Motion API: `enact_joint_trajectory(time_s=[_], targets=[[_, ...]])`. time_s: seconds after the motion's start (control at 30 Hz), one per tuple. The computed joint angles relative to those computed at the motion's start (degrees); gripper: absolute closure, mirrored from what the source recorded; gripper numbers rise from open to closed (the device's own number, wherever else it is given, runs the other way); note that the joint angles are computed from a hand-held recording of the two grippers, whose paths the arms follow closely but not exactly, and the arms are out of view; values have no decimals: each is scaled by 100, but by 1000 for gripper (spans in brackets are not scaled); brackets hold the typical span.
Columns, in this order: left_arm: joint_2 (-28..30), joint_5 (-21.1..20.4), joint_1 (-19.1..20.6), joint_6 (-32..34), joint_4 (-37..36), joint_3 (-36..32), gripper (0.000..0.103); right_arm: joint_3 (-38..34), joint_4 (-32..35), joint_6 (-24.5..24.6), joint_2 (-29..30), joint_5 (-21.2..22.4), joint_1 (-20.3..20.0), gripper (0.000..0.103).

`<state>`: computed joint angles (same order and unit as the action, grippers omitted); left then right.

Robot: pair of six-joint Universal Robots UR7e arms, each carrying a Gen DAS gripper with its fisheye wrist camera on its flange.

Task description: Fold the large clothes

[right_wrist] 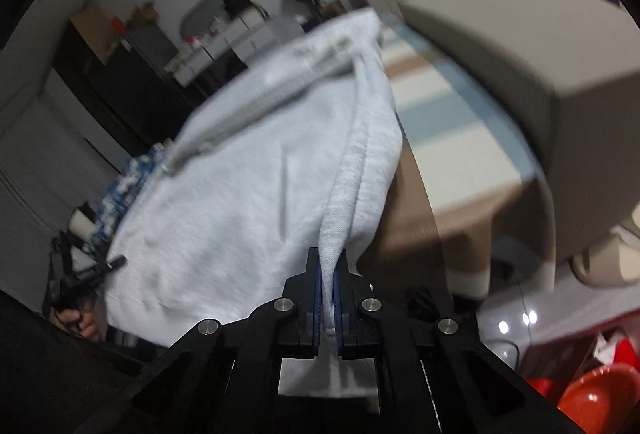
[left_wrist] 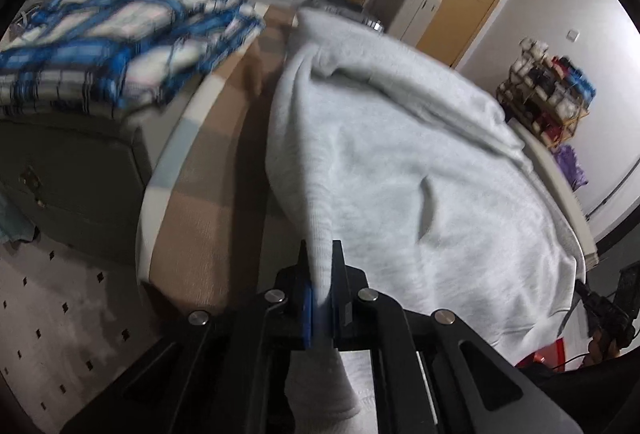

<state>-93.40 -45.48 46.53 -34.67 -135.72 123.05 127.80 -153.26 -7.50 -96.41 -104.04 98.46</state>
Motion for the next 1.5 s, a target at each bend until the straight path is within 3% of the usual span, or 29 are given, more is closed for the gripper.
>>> enact_joint_trajectory(time_s=[0.23,0.33,0.5,0.63,0.7,0.8,0.93,1.0,1.07,1.1,1.13,1.17,1.27,1.3,1.4,1.5], targets=[[289,-360,83,1178,-1441,-466,102,-696,-806,61,451,701,155,99],[617,-628,243,1775,-2100,-892,102,-1124,-1088,85,871,680,232,99],[1427,-878,536,2299,-2396,-1990,102,-2121,-1527,337,1856,542,276,99],[2322,-1460,1052,2139,-1931,-3395,102,-3063,-1574,699,2623,464,219,99],[2784,-1362,1182,2245,-1758,-3984,102,-3620,-1604,757,3060,463,196,99],[3216,-1036,1316,2391,-1425,-4493,102,-4379,-1692,393,3750,-158,278,99],[3700,-815,1714,1448,233,-5247,95,-5111,-965,864,4351,-630,103,93],[3672,-861,1856,914,645,-5205,88,-5544,-112,1267,4591,-987,-8,83],[3322,-995,1880,687,174,-4640,74,-5518,110,1364,4578,-1263,-68,75],[3097,-1077,1873,664,-102,-4316,68,-5396,2,1314,4495,-1222,-85,62],[2859,-1030,1830,642,-385,-3965,54,-5139,-246,1170,4336,-1080,-112,42],[2635,-854,1754,664,-714,-3587,46,-4858,-463,1015,4159,-949,-137,36],[2401,-575,1624,940,-817,-3157,46,-4379,-379,647,3806,-887,-166,35],[2374,-691,1635,999,-645,-3117,46,-4289,-191,645,3731,-933,-167,35],[2374,-1252,1698,1092,-325,-3036,46,-4025,265,671,3524,-508,-264,35],[2399,-979,1548,1484,-333,-2868,46,-3947,483,438,3551,-612,-227,33]])
